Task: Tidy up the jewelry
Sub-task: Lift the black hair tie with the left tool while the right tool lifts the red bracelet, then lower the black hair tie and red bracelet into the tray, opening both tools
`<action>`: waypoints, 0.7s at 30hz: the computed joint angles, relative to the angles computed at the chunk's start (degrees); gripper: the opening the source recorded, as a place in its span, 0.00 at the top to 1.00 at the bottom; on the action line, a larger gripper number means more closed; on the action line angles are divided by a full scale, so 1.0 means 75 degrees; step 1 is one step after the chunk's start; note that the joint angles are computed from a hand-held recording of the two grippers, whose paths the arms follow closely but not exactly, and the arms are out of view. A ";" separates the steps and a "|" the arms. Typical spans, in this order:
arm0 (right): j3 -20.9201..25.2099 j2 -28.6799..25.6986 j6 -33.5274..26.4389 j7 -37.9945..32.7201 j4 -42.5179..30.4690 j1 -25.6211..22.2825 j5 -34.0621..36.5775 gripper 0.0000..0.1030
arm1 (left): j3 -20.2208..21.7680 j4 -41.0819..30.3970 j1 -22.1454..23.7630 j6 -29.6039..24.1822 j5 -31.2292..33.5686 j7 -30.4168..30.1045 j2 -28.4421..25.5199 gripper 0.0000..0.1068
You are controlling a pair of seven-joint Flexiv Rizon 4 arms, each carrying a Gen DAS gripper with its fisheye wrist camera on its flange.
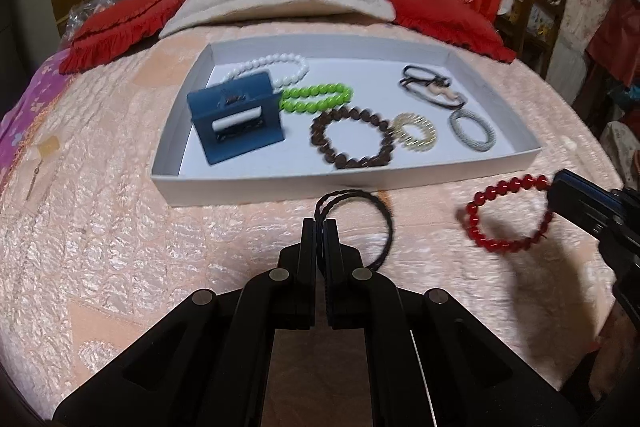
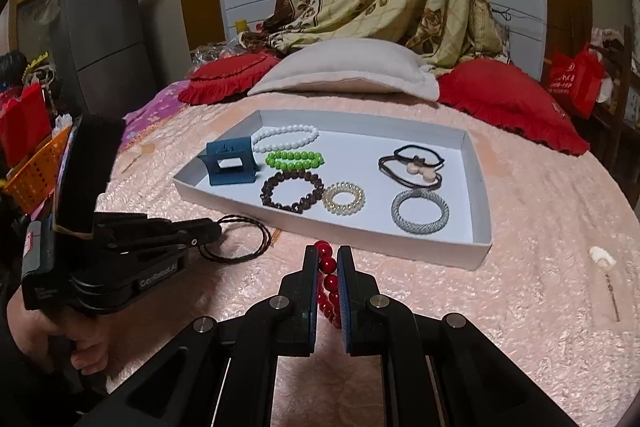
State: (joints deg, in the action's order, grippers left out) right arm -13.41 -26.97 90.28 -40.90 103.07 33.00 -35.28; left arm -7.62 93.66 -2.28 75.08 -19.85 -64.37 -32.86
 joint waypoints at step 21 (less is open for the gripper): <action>0.0867 -0.0621 -0.1354 -0.0824 -0.1889 -0.0866 0.1012 0.92 | 0.0089 -0.3531 -0.0326 -0.1486 -0.0291 -0.0499 -0.1448 0.99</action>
State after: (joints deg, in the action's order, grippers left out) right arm -6.90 -31.63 80.12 -47.08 88.91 26.50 -27.69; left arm -6.95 67.18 -4.73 63.94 -22.03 -68.11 -43.71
